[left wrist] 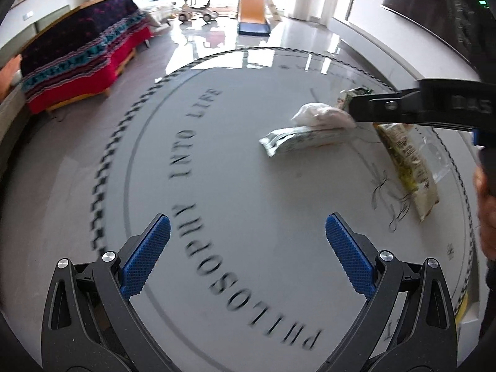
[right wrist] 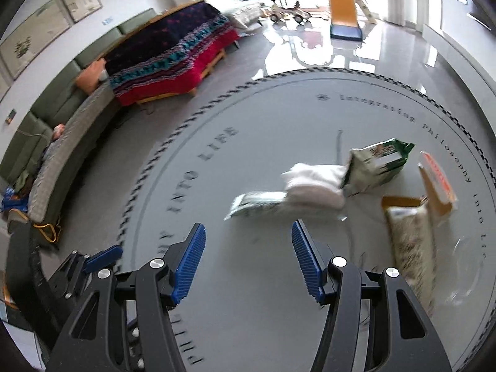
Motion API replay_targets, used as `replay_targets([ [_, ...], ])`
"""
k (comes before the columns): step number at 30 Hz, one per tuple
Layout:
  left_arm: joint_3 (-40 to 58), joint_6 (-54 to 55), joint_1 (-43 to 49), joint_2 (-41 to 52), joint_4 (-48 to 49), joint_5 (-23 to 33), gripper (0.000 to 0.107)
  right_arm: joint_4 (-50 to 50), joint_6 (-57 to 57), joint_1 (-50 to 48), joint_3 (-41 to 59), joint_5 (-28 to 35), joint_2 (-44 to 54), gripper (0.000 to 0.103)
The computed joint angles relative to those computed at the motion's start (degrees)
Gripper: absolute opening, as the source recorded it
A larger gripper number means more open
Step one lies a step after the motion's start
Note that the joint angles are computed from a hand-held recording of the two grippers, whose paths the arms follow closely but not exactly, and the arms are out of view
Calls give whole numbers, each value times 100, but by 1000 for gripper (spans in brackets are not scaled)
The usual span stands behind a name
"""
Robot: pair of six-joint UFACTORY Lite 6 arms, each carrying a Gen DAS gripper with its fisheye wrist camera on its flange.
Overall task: Collect trash
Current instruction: 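Grasp the white glove with the right tool while the left tool grasps the silver snack wrapper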
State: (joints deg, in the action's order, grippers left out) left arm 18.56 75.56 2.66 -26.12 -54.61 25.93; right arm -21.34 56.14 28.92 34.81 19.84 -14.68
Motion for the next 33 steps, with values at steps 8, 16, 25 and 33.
replay_targets([
  [8, 1048, 132, -1244, 1594, -532, -930, 97, 920, -1702, -1047, 539, -611, 1307, 59],
  [16, 1826, 983, -1206, 2748, -1156, -723, 97, 998, -2266, -1287, 1358, -690, 2607, 59],
  [25, 2163, 1218, -1182, 3088, -1239, -652, 97, 1016, -2309, -1468, 1151, -1022, 2583, 18],
  [33, 2662, 1092, -1623, 3464, -925, -677, 97, 1740, -2904, -1582, 269, -588, 394, 17],
])
